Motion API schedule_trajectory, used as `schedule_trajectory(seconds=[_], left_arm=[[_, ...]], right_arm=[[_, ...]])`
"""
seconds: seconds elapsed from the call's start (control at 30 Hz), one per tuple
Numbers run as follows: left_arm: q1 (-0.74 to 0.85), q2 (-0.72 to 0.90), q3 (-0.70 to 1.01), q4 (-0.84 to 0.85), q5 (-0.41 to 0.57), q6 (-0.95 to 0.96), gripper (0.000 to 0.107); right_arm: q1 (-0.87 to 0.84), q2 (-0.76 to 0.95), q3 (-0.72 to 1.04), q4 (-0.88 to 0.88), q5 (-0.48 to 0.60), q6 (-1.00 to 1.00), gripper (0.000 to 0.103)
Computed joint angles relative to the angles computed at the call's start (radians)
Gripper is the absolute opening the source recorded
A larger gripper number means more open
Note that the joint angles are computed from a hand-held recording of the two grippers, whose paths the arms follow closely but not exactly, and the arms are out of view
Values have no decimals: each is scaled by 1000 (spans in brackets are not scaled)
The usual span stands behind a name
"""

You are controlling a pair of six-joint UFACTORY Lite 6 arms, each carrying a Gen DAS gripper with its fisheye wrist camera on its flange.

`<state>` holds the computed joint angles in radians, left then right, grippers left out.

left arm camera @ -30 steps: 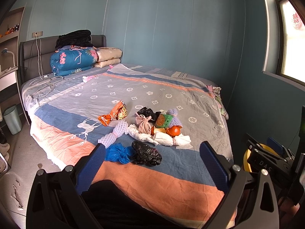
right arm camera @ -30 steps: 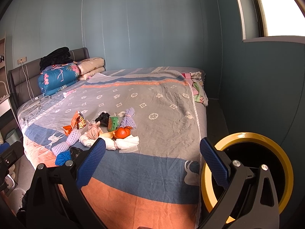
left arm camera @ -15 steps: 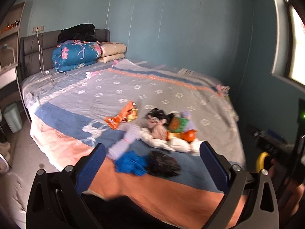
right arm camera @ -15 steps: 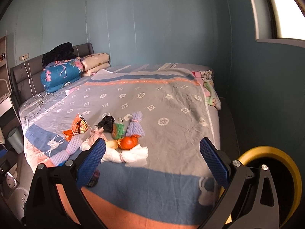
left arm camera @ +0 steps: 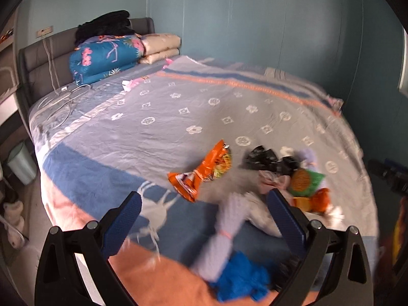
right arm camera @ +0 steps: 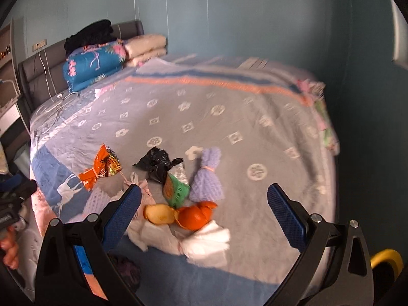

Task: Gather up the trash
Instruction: 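Grasp the orange snack wrapper with the left tool while the right tool grasps the lavender foam net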

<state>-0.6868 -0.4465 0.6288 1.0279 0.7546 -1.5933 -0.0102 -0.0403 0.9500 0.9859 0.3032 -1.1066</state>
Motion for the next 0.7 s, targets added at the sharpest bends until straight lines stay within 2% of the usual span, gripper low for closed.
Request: schedule_trajectory(seconds=[0.13, 0.27, 0.37, 0.43, 0.5, 0.7], left_arm=[[196, 162, 62, 66, -198, 85, 95], [331, 289, 110, 178, -339, 37, 95], [423, 413, 183, 141, -448, 131, 95], [464, 508, 245, 91, -489, 221, 95], [476, 557, 273, 114, -501, 231, 95], [518, 738, 413, 59, -543, 372, 95]], right_arm=[[29, 285, 265, -192, 39, 213, 95], [41, 557, 569, -362, 159, 428, 95], [52, 731, 774, -456, 229, 527, 95], [61, 845, 912, -514, 286, 592, 95], [72, 923, 1005, -550, 312, 629, 95], [103, 1070, 1188, -647, 342, 724, 94]])
